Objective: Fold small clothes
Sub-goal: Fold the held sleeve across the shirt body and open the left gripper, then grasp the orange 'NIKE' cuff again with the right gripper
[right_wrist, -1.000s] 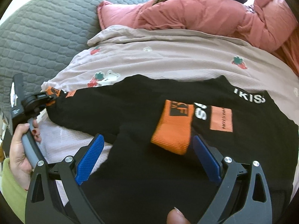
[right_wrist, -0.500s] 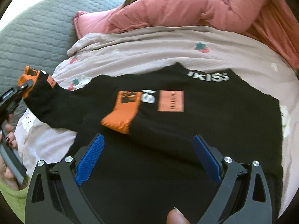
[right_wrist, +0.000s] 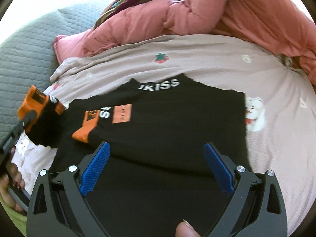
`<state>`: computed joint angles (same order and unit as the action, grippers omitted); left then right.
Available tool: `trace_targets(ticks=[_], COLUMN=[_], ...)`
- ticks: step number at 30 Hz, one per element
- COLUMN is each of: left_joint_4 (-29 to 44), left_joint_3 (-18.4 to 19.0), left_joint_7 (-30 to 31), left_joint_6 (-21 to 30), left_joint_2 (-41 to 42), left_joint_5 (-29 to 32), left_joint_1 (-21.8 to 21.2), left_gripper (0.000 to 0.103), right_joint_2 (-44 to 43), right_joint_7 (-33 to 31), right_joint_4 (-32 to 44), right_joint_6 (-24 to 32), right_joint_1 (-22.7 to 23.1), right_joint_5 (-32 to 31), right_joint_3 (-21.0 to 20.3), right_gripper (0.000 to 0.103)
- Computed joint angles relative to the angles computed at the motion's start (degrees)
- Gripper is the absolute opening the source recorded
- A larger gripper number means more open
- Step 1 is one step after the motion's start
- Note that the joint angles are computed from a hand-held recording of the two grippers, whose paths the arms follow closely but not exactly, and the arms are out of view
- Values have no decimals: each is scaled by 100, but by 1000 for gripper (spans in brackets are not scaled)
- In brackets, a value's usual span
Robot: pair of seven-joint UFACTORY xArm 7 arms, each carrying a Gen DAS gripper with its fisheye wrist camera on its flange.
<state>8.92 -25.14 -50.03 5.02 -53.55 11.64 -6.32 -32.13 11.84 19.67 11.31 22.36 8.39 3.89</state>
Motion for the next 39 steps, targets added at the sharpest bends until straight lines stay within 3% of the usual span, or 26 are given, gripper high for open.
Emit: trace_targets(ticks=[6,8,11,13,14,16,21,26,28,33,35,37,39], left_joint_4=[185,237,258,191,159,63,39,-43,-91,-131,-140,-191,-270], left_joint_3=[-103,93,611,1091,1205,1052,610,327,445,520,537,594,756], left_joint_7=[201,392,759,1028,1121,1141,726,327,271,151,107,66,83], left_joint_6=[-264,-425,-687,-873,-946,-877,60,742,772,729,704,692,595], left_joint_2=[630,971,1464,1571,1559,1301,875,349,265,185,186,117,79], left_joint_5=[87,57,-99,-259,-334,-475,-677,-392,-311,-201,-180,-187,-235], left_joint_1=[-278,-539,-1127,-1639,-1757,-1615,-811,-160,-126,-66,-41,-33,-74], left_gripper=[4,8,24,41,41,41,41,47,50,52,57,57,57], right_joint_2=[-239,-209,-174,-115,-95,4,341,931,1268,1892,2011,2132,2146], right_joint_7=[-91,-106,-152,-233,-256,-365,-770,-1634,-1975,-2343,-2441,-2399,-2860], right_joint_4=[-194,-181,-172,-147,-143,-104,65,475,713,1149,1253,1353,1471], right_joint_6=[82,85,60,44,35,10,-14,39,70,-28,-87,-182,-171], right_joint_1=[16,65,146,315,361,586,1374,2492,2791,2791,2695,2444,2625], right_joint_5=[107,172,247,345,385,532,1123,2264,2737,3311,3389,3250,3735], right_joint_3=[-210,-251,-276,-350,-361,-460,-740,-1272,-1361,-1064,-903,-589,-708], right_gripper=[95,95,95,95,95,95,94,83,80,75,65,40,14])
